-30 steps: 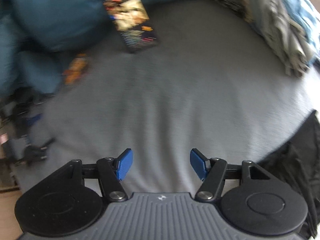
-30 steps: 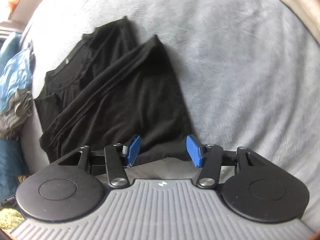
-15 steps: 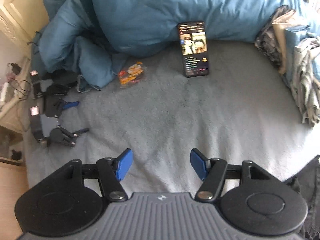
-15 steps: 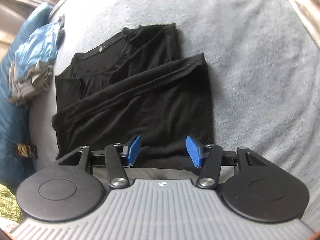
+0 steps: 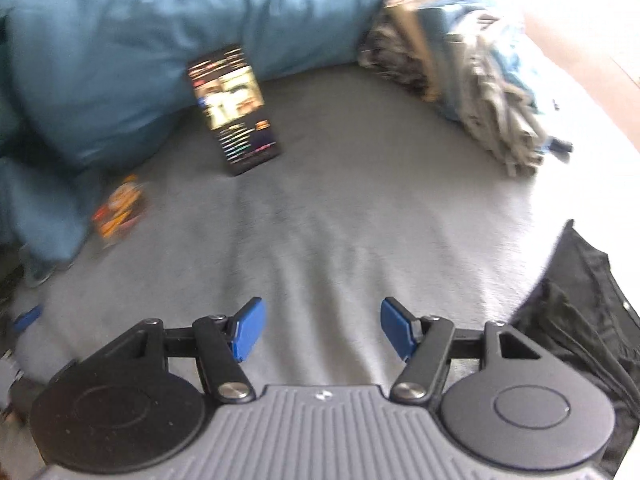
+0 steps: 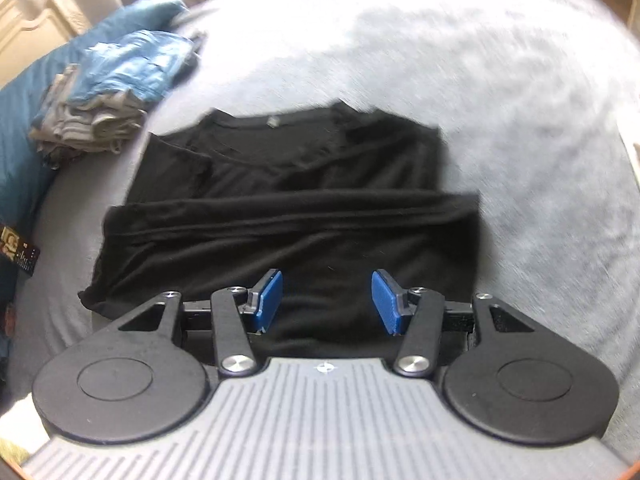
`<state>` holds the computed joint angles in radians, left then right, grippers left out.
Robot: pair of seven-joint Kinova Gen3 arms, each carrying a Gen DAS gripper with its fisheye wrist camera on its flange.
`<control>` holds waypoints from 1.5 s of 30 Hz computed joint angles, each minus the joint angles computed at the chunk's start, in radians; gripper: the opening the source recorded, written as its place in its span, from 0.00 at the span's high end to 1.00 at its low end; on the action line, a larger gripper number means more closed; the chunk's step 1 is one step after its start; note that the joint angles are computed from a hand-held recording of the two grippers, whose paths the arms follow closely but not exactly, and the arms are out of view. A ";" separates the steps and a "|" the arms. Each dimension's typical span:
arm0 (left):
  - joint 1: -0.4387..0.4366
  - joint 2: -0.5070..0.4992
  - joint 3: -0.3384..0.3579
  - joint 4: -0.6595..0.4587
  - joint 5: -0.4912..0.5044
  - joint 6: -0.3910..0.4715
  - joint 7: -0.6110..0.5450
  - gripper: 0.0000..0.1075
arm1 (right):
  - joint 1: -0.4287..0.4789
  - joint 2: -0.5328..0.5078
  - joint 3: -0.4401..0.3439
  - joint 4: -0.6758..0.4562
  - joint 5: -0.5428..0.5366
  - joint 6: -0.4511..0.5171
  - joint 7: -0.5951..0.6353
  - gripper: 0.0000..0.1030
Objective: Fold clothes
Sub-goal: 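Withdraw both open grippers from the folded shirt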
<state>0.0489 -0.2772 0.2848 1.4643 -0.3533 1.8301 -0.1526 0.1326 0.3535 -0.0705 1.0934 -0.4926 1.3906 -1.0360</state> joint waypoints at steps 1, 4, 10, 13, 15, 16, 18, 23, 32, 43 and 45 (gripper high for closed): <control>0.008 -0.021 -0.004 0.026 0.001 -0.032 -0.011 0.39 | 0.005 -0.027 -0.008 0.042 -0.018 -0.032 0.021 0.52; 0.011 -0.080 0.013 0.086 -0.001 -0.093 -0.029 0.39 | 0.010 -0.120 -0.015 0.164 -0.076 -0.123 0.097 0.52; -0.019 -0.192 0.064 0.189 0.003 -0.189 -0.080 0.37 | -0.016 -0.293 0.032 0.351 -0.202 -0.240 0.209 0.52; -0.039 -0.240 0.074 0.229 0.019 -0.230 -0.103 0.36 | -0.056 -0.362 0.061 0.406 -0.199 -0.270 0.205 0.52; -0.059 -0.268 0.085 0.251 0.036 -0.254 -0.107 0.34 | -0.088 -0.400 0.072 0.426 -0.171 -0.283 0.175 0.52; -0.067 -0.281 0.087 0.263 0.044 -0.267 -0.112 0.33 | -0.103 -0.417 0.077 0.434 -0.155 -0.288 0.158 0.52; -0.084 -0.300 0.094 0.285 0.058 -0.290 -0.129 0.33 | -0.135 -0.451 0.077 0.445 -0.113 -0.300 0.110 0.52; -0.126 -0.347 0.087 0.341 0.095 -0.352 -0.176 0.32 | -0.206 -0.504 0.068 0.456 -0.017 -0.325 -0.017 0.52; -0.194 -0.362 0.109 0.413 0.141 -0.429 -0.260 0.28 | -0.295 -0.494 0.016 0.403 0.146 -0.308 -0.301 0.50; -0.212 -0.363 0.151 0.432 0.160 -0.485 -0.322 0.15 | -0.345 -0.525 0.012 0.377 0.239 -0.306 -0.368 0.47; -0.215 -0.354 0.161 0.432 0.157 -0.504 -0.331 0.13 | -0.347 -0.537 0.021 0.386 0.239 -0.315 -0.349 0.47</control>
<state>-0.1665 -0.6314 0.4458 1.8963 -0.1962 1.3258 -0.4840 -0.2147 -0.1830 -0.0498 1.4789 -0.2540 1.0756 -1.3848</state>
